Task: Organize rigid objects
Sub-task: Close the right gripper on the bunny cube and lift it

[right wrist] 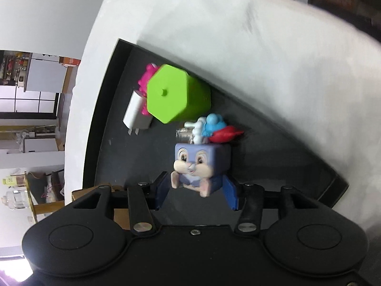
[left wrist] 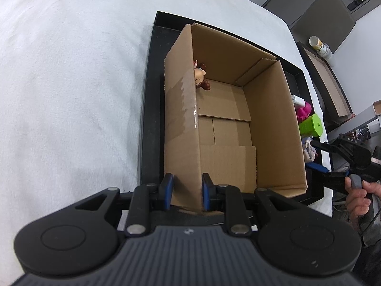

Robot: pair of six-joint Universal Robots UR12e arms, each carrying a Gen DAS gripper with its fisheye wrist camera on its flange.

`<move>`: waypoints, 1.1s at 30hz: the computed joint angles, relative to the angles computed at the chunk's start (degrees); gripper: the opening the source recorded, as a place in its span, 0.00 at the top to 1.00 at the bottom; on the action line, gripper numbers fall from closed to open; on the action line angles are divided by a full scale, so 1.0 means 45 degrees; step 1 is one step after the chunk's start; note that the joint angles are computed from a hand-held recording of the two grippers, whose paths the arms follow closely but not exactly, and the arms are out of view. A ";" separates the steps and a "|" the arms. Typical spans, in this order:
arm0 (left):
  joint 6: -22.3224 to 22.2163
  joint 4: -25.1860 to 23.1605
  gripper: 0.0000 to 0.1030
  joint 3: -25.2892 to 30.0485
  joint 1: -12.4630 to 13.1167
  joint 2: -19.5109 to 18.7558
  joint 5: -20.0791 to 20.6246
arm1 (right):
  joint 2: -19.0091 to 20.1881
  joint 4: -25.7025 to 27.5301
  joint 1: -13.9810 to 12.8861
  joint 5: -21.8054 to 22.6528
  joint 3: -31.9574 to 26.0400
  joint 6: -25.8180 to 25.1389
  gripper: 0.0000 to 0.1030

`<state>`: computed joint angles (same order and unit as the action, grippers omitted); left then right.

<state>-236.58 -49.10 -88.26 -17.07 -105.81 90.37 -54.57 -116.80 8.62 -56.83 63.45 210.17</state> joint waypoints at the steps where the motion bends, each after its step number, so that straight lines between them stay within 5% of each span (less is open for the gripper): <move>1: -0.0008 0.0005 0.78 0.0000 0.0001 -0.0002 -0.0001 | 0.0023 0.0029 0.0007 -0.0136 -0.0085 -0.0081 0.47; 13: -0.0123 0.0171 0.78 -0.0088 -0.0002 0.0029 0.0024 | 0.0647 0.1126 0.0377 -0.1483 -0.1456 -0.1217 0.39; 19: -0.0161 0.0225 0.78 -0.0139 0.0001 0.0059 0.0017 | 0.0958 0.1699 0.0865 -0.3162 -0.2229 -0.3167 0.36; 22: -0.0162 0.0227 0.78 -0.0138 -0.0001 0.0058 0.0020 | 0.1044 0.1713 0.1144 -0.4275 -0.2401 -0.4489 0.53; 27: -0.0164 0.0227 0.77 -0.0142 -0.0003 0.0064 0.0036 | 0.0891 0.0691 0.1518 -0.5624 -0.1915 -0.6715 0.58; 33: -0.0164 0.0224 0.78 -0.0143 0.0000 0.0065 0.0027 | 0.0735 0.0784 0.1445 -0.5308 -0.1708 -0.6983 0.58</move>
<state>-237.32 -48.09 -88.90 -17.06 -105.51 90.49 -51.26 -113.27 15.12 -80.71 55.76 178.75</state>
